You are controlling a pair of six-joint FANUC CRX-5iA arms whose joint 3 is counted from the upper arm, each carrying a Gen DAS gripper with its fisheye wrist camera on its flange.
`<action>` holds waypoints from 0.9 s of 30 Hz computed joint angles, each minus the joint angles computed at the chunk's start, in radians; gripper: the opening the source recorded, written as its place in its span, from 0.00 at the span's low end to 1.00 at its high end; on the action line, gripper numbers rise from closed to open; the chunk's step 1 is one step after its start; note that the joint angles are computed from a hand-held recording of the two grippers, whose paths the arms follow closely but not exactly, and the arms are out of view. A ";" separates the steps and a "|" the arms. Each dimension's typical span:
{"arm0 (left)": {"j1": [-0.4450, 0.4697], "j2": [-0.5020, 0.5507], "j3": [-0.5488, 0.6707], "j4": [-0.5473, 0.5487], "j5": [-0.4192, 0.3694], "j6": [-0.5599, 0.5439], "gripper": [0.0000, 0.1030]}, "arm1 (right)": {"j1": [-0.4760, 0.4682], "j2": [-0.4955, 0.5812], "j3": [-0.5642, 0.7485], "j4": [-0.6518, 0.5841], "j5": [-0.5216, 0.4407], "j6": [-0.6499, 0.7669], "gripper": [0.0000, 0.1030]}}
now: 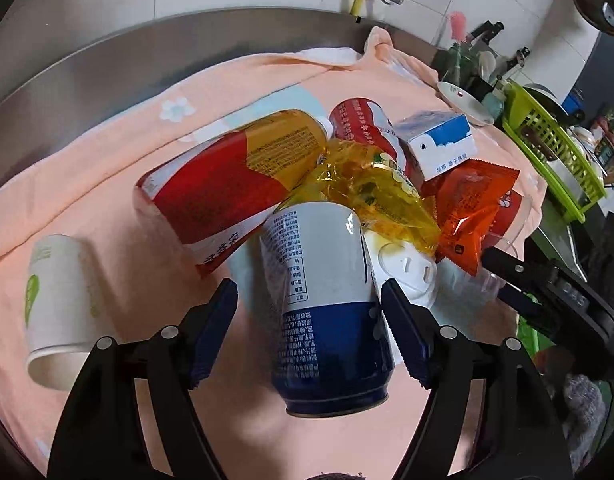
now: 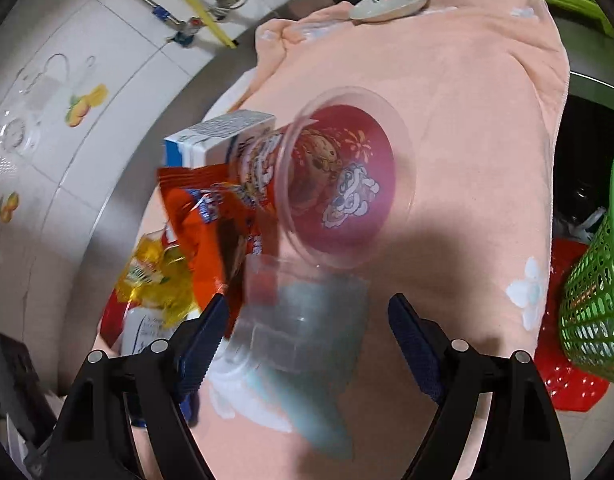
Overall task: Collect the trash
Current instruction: 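Grasp the clear plastic cup with the right gripper while the left grasps the blue-white can, then carry the clear cup over the basket with the right gripper while the left lifts the can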
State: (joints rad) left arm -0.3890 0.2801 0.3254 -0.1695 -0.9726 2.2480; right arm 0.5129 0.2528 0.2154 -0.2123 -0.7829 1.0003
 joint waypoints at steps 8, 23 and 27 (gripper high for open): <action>0.025 0.011 -0.019 0.086 0.040 -0.067 0.72 | 0.020 0.029 0.009 0.085 0.018 -0.060 0.66; 0.040 0.082 0.037 0.113 -0.001 -0.089 0.69 | 0.029 -0.083 -0.115 0.035 0.088 0.080 0.59; 0.052 0.076 0.005 0.150 0.033 -0.103 0.66 | 0.013 -0.157 -0.178 -0.007 0.103 0.152 0.59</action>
